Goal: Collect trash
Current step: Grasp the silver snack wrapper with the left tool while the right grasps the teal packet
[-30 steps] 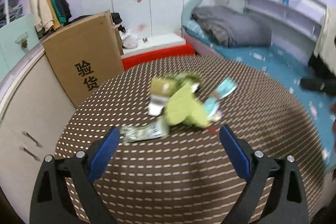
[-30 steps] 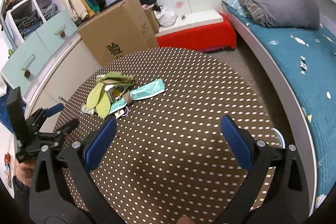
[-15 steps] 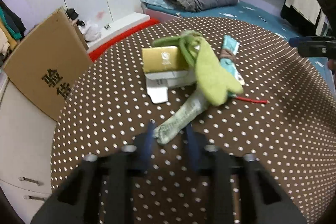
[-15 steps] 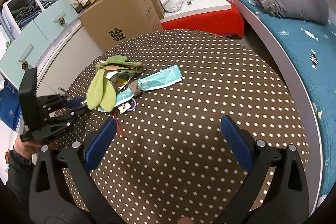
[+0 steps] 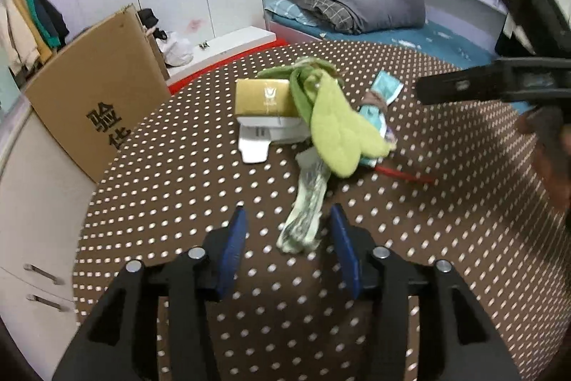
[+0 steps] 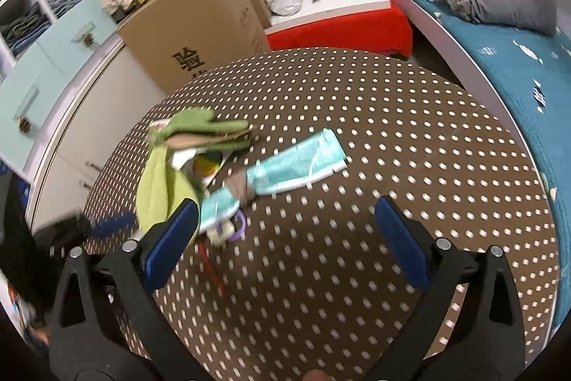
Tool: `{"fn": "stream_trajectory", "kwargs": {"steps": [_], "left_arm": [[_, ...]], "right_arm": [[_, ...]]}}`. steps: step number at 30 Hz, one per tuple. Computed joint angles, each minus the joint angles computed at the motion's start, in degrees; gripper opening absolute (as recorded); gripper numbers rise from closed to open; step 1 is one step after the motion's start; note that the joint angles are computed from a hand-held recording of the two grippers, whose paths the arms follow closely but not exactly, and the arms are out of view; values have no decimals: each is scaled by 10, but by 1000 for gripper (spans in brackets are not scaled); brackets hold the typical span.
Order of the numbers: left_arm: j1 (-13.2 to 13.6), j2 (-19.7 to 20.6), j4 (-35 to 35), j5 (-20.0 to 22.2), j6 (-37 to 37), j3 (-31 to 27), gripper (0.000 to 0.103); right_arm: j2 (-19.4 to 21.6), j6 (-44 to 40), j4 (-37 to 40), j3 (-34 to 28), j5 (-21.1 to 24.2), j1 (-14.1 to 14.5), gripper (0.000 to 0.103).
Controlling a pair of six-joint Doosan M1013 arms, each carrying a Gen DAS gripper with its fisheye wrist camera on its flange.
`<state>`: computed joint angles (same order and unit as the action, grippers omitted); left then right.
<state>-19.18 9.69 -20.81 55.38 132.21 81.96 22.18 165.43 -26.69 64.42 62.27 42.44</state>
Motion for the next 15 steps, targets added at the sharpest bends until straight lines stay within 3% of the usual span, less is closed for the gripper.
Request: {"fn": "stream_trajectory", "kwargs": {"steps": [1, 4, 7, 9, 11, 15], "left_arm": [[0, 3, -8, 10, -1, -3, 15], [-4, 0, -12, 9, -29, 3, 14], [-5, -11, -18, 2, -62, 17, 14], [-4, -18, -21, -4, -84, 27, 14], [-2, -27, -28, -7, -102, 39, 14], [5, -44, -54, -6, -113, 60, 14]], "right_arm": [[5, 2, 1, -7, 3, -2, 97], [36, -4, -4, -50, 43, -5, 95], [84, -89, -47, -115, 141, 6, 81], [74, -91, -54, -98, 134, 11, 70], [50, -78, -53, -63, 116, 14, 49], [-1, -79, -45, 13, 68, 18, 45]]}}
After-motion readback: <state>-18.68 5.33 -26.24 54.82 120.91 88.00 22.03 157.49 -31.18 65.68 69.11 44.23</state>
